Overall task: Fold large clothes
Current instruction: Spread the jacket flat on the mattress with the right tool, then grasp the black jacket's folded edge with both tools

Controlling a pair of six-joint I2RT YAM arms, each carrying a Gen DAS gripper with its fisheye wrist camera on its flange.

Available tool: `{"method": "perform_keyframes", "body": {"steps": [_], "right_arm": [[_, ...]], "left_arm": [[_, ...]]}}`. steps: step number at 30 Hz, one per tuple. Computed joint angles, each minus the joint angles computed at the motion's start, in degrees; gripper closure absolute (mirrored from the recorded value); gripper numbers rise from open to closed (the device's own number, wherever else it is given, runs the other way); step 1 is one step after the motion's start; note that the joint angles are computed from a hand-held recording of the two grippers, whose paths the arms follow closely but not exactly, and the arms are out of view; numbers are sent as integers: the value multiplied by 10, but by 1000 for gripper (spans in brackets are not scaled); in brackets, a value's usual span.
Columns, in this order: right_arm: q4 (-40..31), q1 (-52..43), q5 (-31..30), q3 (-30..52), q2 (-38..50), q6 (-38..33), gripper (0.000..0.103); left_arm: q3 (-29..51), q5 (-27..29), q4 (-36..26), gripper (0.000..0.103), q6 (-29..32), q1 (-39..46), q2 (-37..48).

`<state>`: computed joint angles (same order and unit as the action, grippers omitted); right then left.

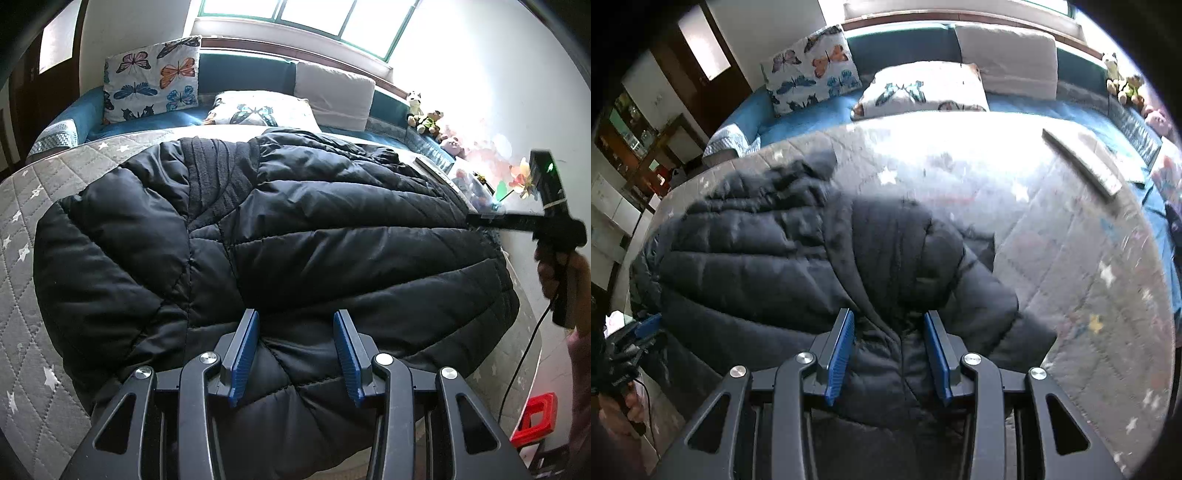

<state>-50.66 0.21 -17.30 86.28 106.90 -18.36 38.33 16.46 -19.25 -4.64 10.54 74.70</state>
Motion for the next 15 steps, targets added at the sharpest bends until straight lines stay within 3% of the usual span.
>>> {"method": "perform_keyframes", "body": {"steps": [5, 10, 15], "right_arm": [[28, 10, -28, 7, 4, 25, 60], [85, 30, 1, -32, 44, 35, 60], [53, 25, 9, -29, 6, 12, 60]], "left_arm": [[-3, 0, 3, 57, 0, -1, -1], [-3, 3, 1, 57, -2, 0, -5], [-5, 12, -1, 57, -1, 6, -12]]}}
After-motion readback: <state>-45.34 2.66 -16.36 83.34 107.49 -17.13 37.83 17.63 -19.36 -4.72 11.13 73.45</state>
